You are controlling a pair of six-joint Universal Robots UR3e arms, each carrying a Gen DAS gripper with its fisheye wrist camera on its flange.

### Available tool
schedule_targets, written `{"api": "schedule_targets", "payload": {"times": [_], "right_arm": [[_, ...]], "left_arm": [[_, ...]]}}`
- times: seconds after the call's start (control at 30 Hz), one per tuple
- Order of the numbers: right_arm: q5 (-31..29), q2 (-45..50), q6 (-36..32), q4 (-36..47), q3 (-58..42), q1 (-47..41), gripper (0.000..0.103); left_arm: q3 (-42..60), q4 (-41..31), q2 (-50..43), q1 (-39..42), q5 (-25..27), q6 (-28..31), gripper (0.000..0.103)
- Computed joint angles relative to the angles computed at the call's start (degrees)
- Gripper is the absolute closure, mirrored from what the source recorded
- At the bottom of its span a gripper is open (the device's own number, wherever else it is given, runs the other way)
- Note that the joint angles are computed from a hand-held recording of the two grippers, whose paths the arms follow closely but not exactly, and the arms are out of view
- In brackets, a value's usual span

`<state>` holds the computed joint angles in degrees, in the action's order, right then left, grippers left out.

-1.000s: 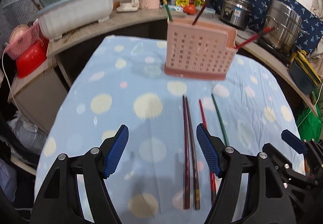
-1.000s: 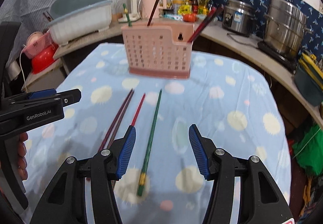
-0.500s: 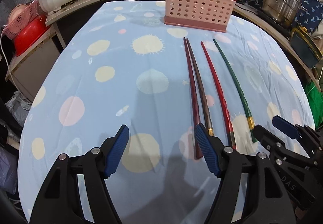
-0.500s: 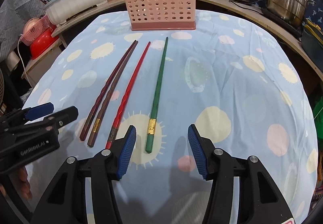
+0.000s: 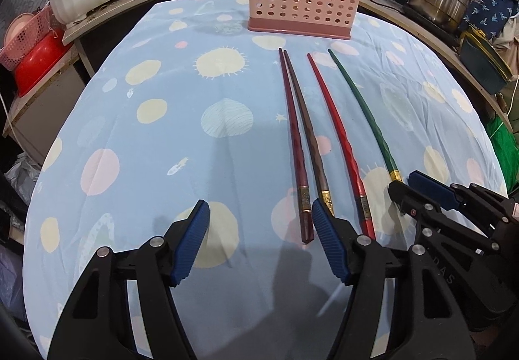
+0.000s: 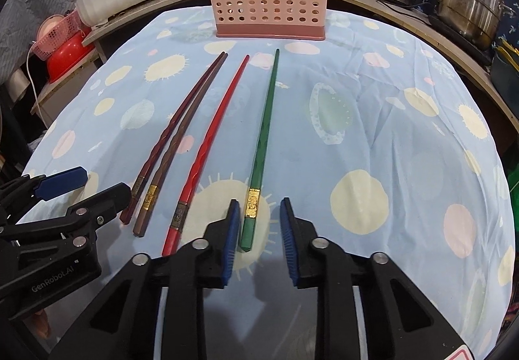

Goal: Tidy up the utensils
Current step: 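Grasp the green chopstick with the right tool while the left tool grasps a dark red chopstick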

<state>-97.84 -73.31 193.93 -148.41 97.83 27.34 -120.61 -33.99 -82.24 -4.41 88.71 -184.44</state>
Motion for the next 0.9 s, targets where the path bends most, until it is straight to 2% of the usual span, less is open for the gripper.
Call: {"api": "schedule_targets", "payload": {"times": [0.1,0.17,0.6,0.8,0.9], "right_arm": [[-0.5,-0.3,-0.1,-0.5,0.7,-0.2,0.092],[-0.1,-0.8,-0.1,-0.8,1.4,-0.6,0.093],[0.1,-1.3,-0.2,-1.1,2.2,-0.9,0.094],[0.2,-1.5,-0.1,-1.2,2.5,-0.9,0.094],[0.2,-1.5,-0.1,-1.3,2.6,-0.9,0.094]], "left_arm": [[0.1,0.5,-0.5,-0.5,-0.1,0.2,0.043],[0.2,0.7,-1.0,-0.8,-0.2,0.2,0.047],[-0.2,4.9,-4.1,-2.4,2.1,0.0,0.059],[-0.9,6.4,-4.2,-2.0,2.1,0.5,0.073],[-1.3,6.5,-3.7,-1.7,1.5,1.1,0.085]]}}
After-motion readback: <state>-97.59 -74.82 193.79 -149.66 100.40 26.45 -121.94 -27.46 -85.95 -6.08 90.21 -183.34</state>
